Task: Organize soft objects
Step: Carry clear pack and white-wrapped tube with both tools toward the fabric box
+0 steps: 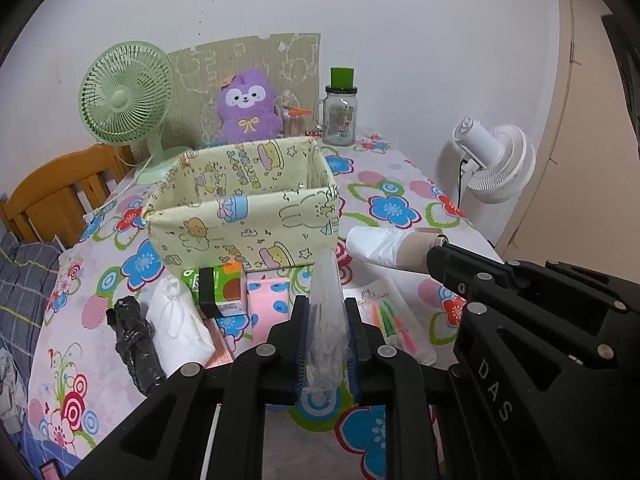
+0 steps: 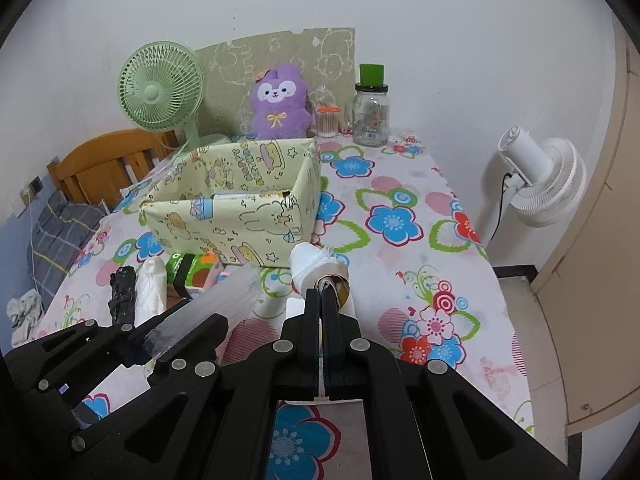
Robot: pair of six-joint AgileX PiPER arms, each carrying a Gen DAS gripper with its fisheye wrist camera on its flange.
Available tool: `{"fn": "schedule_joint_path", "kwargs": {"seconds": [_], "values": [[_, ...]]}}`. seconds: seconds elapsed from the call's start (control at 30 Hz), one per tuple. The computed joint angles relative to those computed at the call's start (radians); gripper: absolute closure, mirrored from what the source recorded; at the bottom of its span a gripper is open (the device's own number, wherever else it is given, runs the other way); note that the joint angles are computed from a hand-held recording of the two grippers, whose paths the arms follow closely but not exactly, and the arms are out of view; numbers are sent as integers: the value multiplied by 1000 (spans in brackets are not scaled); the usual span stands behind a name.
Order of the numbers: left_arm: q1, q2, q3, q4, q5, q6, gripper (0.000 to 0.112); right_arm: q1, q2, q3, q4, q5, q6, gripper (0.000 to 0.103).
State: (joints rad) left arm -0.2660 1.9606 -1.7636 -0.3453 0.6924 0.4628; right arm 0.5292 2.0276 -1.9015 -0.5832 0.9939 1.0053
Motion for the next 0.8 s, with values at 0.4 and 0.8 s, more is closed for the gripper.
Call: {"fn": "schedule_joint_path", "kwargs": {"seconds": [0.4, 0.8], "values": [[29, -36, -38, -6, 29, 18, 97, 37, 32, -157, -17, 99, -42, 99], [57, 11, -186, 24, 88, -11, 97, 36, 160, -463, 11, 214, -166, 99]]}}
